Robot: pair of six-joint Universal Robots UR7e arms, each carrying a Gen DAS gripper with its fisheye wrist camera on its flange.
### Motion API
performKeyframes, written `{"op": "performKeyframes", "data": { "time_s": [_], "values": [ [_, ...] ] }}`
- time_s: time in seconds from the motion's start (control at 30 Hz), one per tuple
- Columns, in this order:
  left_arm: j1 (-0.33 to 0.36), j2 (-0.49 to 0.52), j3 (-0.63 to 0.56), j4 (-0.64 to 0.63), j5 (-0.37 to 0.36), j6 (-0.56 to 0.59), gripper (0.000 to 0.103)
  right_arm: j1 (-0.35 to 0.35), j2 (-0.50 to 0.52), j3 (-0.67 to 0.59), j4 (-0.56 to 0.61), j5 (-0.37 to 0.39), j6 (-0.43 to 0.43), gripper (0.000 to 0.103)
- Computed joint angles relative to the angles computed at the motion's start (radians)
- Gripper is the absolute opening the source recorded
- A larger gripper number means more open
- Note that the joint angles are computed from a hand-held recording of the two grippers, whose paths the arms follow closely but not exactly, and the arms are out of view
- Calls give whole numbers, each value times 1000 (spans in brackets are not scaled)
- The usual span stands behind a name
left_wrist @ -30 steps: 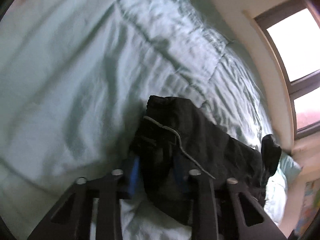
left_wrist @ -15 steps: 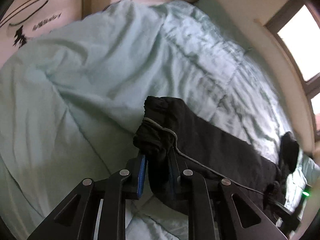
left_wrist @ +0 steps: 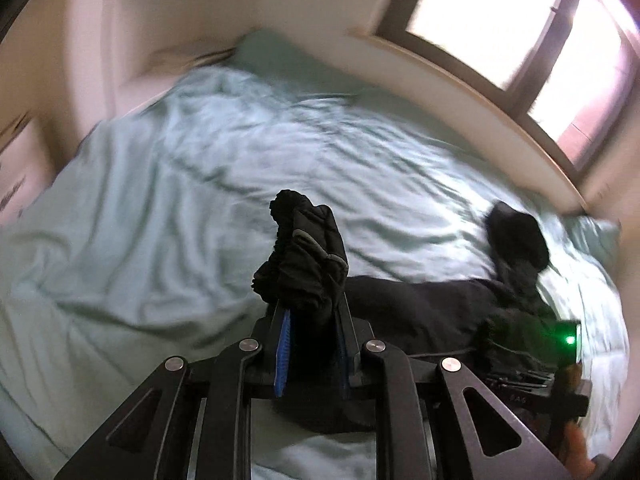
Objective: Fold large clothes
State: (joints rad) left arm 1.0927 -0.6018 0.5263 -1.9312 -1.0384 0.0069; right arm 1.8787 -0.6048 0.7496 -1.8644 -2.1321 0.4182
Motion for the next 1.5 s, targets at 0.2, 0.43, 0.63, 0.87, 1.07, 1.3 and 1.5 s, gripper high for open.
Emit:
{"op": "performKeyframes", "data": {
  "time_s": [0.2, 0.43, 0.63, 0.87, 1.07, 1.3, 1.5],
  "values": [
    [-82, 8, 87, -32, -86, 45, 19, -6, -247, 331, -166, 0, 37, 41],
    [-180, 155, 49, 23, -172, 83, 14, -42, -519, 662, -263, 15, 106, 41],
    [-233, 295, -26, 109, -251, 18, 4, -104, -742, 882, -236, 22, 133, 41],
    [-234, 217, 132, 101, -277, -172, 13, -183, -811, 925, -221, 70, 40, 45],
    [-199, 64, 322, 44, -235, -249, 15, -167, -683, 797, -247, 111, -65, 45],
    [-154, -91, 470, -2, -155, -268, 51, -104, -431, 541, -295, 213, -156, 69],
    [-106, -190, 538, 17, -132, -274, 52, -105, -215, 297, -247, 283, -131, 69]
  ]
}}
